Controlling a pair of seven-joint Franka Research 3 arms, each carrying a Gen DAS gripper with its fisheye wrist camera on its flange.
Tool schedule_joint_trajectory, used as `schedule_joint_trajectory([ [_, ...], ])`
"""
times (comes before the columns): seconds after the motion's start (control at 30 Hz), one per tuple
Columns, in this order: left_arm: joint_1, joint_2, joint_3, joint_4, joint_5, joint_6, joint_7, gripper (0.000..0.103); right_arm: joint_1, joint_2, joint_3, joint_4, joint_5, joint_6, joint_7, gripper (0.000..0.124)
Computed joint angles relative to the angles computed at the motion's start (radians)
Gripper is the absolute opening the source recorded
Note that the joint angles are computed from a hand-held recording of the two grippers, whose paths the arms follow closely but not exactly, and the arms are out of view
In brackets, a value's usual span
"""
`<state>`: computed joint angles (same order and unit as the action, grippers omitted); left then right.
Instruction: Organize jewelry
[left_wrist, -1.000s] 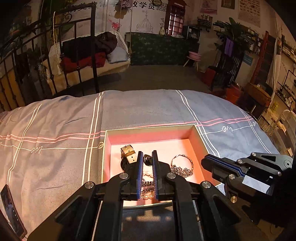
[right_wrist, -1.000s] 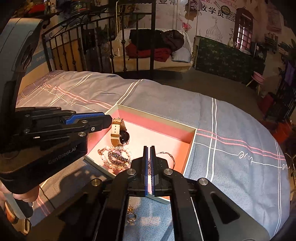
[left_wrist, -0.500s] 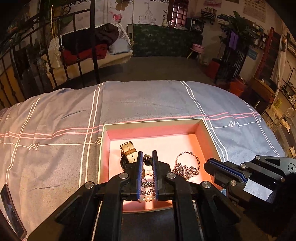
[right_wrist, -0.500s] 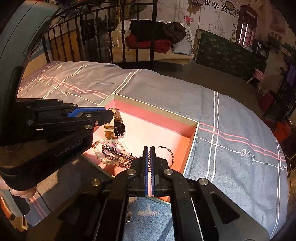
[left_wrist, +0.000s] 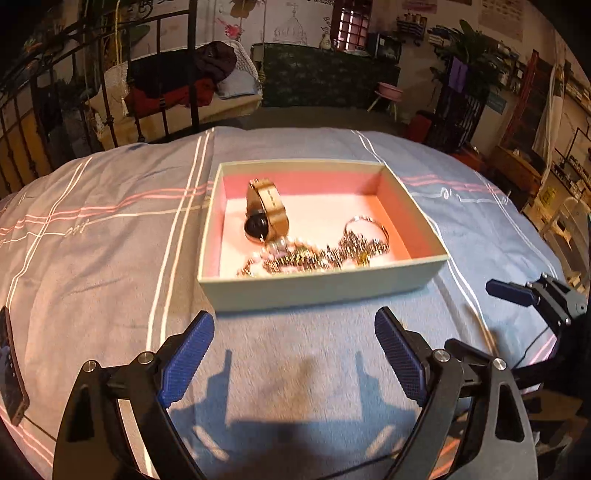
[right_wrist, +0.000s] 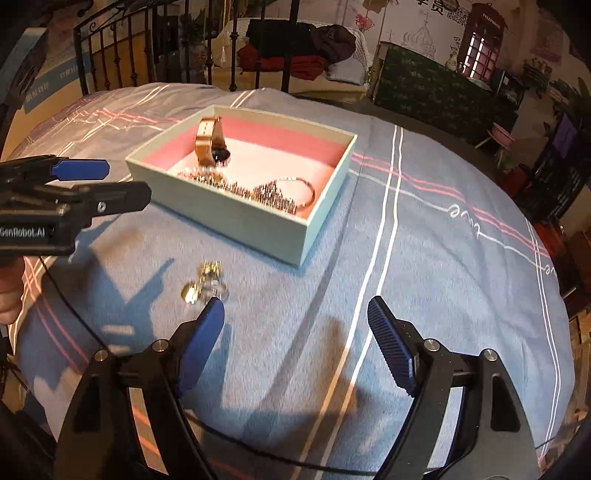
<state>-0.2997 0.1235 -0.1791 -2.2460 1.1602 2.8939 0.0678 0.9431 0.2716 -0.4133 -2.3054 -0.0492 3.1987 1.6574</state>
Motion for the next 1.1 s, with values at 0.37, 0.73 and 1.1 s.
schedule_joint_trajectory([
  [0.37,-0.081,0.134,0.007,0.091,-0.063,-0.020,0.174,0.070,-0.138,0.001,0.147,-0.016,-0.003,-0.014,-0.038,0.078],
  [0.73,-0.076,0.096,0.039,0.054,-0.044,-0.067,0.084,0.067,-0.291,0.052,0.339,0.078,0.055,-0.051,-0.126,0.077],
  [1.1,-0.037,0.063,0.025,0.010,-0.005,0.006,0.045,0.065,-0.321,0.038,0.396,0.066,0.133,-0.024,-0.217,0.020],
])
